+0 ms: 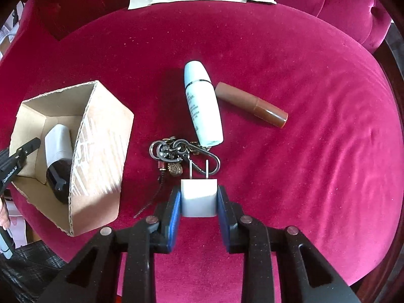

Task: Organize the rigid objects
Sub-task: 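Grasp the white plug adapter with the right gripper, then lift the white plug adapter and carry it over the box with the right gripper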

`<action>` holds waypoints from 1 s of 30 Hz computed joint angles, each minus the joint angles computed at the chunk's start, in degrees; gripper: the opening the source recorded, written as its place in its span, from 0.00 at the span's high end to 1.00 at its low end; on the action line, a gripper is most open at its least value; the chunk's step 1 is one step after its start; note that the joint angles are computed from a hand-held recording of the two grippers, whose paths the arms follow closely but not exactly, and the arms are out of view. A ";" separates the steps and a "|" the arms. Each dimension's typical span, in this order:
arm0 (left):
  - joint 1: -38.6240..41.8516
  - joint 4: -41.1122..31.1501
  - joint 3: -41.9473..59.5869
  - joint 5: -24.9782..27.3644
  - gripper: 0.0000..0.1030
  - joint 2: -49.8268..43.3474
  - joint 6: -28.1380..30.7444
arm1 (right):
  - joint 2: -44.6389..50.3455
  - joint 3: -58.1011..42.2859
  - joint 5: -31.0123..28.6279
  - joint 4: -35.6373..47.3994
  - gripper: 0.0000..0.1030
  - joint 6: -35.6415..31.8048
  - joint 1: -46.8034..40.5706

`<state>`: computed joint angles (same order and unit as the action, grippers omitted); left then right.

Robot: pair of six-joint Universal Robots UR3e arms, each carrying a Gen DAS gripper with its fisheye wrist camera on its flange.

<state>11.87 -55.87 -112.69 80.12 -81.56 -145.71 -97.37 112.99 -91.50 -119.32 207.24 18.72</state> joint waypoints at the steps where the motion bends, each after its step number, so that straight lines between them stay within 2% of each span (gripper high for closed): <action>1: 0.00 0.00 0.00 0.00 0.97 0.00 0.00 | -0.02 -0.22 -0.11 0.29 0.72 0.23 0.22; 16: 0.31 -0.24 0.10 -0.16 0.97 -0.02 0.20 | -0.26 -8.88 -0.14 11.02 0.72 -0.58 -1.83; 30: 0.81 -0.96 0.50 -0.53 0.97 0.06 0.68 | 4.05 -27.02 -0.18 25.56 0.72 -0.13 -2.30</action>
<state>12.68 -56.83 -112.19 79.59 -81.50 -145.02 -93.32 85.97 -91.68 -93.75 207.11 16.42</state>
